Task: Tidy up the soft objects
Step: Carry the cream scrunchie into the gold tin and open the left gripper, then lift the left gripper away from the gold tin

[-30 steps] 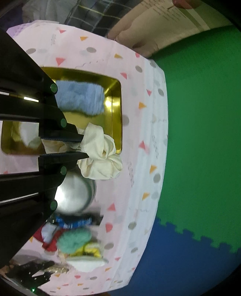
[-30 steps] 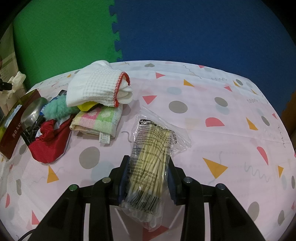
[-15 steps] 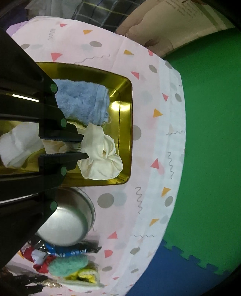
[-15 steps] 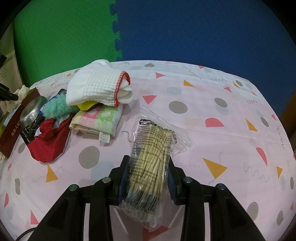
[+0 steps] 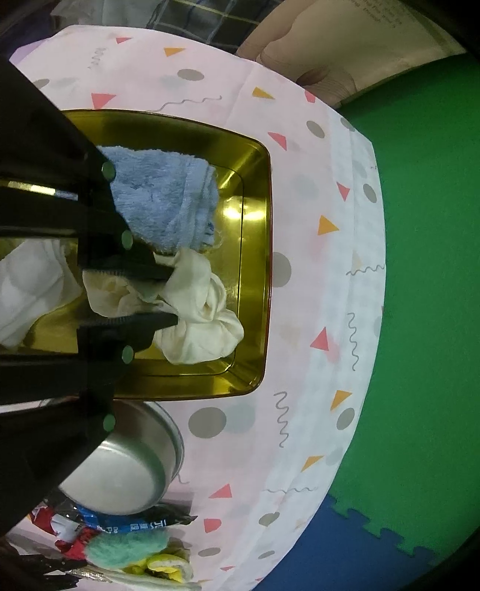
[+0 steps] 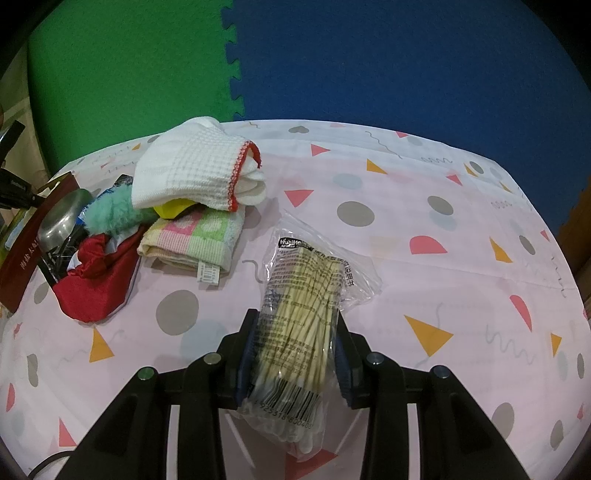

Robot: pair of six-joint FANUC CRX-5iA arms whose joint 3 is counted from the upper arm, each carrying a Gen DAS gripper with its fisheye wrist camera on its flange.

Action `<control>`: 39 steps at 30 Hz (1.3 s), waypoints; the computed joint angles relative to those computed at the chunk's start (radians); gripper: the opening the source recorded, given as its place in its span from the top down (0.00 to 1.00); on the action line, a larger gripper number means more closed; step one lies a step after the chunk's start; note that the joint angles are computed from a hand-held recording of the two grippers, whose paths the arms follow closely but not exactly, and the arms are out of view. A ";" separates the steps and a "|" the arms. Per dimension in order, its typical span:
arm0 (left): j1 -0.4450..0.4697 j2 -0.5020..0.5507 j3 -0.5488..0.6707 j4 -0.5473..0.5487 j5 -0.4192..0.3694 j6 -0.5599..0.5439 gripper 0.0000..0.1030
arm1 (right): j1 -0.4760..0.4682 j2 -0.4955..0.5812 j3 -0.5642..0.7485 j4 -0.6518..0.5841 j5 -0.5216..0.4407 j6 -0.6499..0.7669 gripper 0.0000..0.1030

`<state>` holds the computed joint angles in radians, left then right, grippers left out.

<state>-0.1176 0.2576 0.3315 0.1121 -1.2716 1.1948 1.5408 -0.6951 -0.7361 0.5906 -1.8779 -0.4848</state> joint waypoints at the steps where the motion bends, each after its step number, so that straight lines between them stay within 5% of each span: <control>1: 0.001 -0.001 -0.004 0.005 0.002 -0.002 0.79 | 0.002 -0.002 0.000 -0.001 -0.003 0.000 0.63; 13: 0.032 -0.062 -0.047 0.054 0.020 -0.031 0.74 | 0.003 0.001 0.001 -0.002 -0.004 -0.001 0.63; 24: 0.121 -0.290 -0.265 0.091 0.163 -0.048 0.62 | 0.001 0.003 0.002 -0.002 -0.002 -0.001 0.63; 39: 0.275 -0.475 -0.519 0.128 0.243 -0.058 0.56 | -0.006 0.008 0.006 -0.008 -0.006 0.009 0.63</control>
